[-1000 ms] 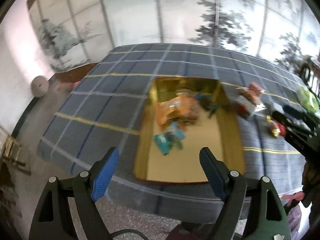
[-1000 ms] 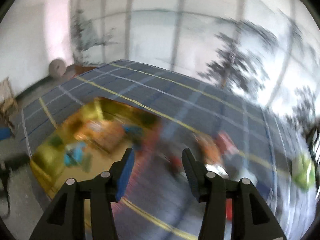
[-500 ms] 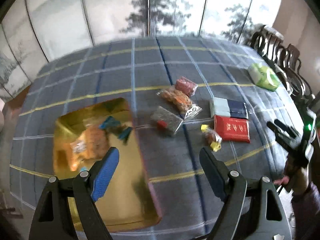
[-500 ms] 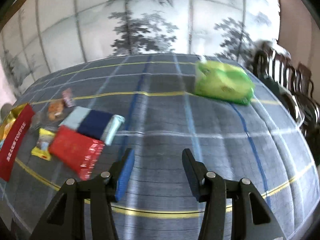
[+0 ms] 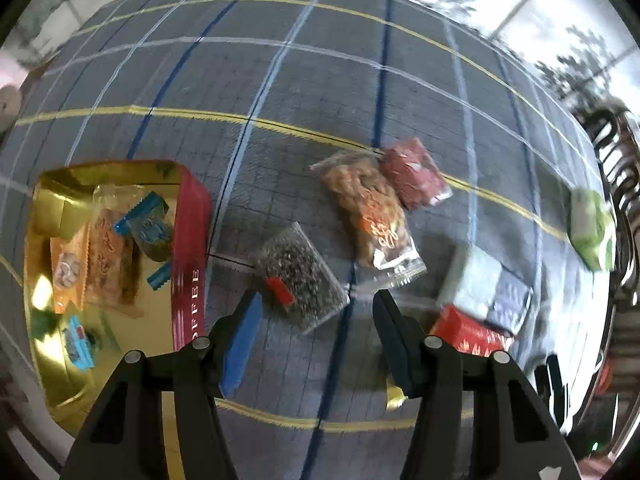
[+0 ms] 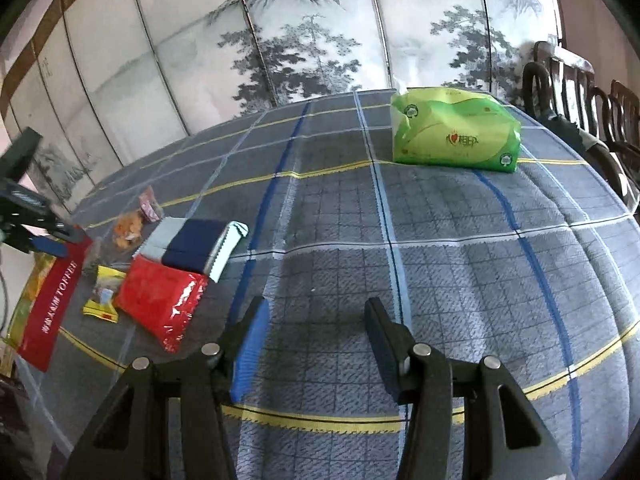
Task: Organize snacks
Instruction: 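Grasp the grey speckled seed packet with the left tool and lift it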
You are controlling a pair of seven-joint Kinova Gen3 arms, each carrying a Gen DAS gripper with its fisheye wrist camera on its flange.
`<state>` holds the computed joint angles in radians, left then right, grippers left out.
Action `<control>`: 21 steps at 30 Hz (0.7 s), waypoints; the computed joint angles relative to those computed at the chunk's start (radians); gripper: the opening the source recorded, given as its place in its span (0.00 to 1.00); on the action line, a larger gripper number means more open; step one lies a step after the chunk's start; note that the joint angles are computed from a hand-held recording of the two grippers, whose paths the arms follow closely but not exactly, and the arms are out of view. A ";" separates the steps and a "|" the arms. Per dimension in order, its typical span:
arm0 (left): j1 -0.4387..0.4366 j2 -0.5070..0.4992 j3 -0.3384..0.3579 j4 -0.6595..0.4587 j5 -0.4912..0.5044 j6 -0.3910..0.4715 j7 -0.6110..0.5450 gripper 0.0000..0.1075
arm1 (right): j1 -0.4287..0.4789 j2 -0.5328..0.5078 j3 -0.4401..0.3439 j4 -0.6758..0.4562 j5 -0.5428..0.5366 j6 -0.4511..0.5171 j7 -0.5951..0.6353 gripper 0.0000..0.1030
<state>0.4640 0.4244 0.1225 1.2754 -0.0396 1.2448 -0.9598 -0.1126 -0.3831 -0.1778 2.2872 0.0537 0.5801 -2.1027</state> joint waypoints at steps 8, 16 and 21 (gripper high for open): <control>-0.006 0.046 -0.021 -0.006 0.004 -0.014 0.088 0.36 | -0.064 -0.009 0.109 0.021 -0.101 -0.038 0.118 0.49; -0.040 -0.013 -0.012 0.133 0.067 -0.154 0.154 0.30 | -0.089 -0.005 0.181 0.028 -0.201 -0.050 0.226 0.49; -0.028 -0.168 0.026 0.304 0.093 -0.255 0.137 0.30 | -0.074 -0.001 0.187 0.031 -0.234 -0.054 0.255 0.49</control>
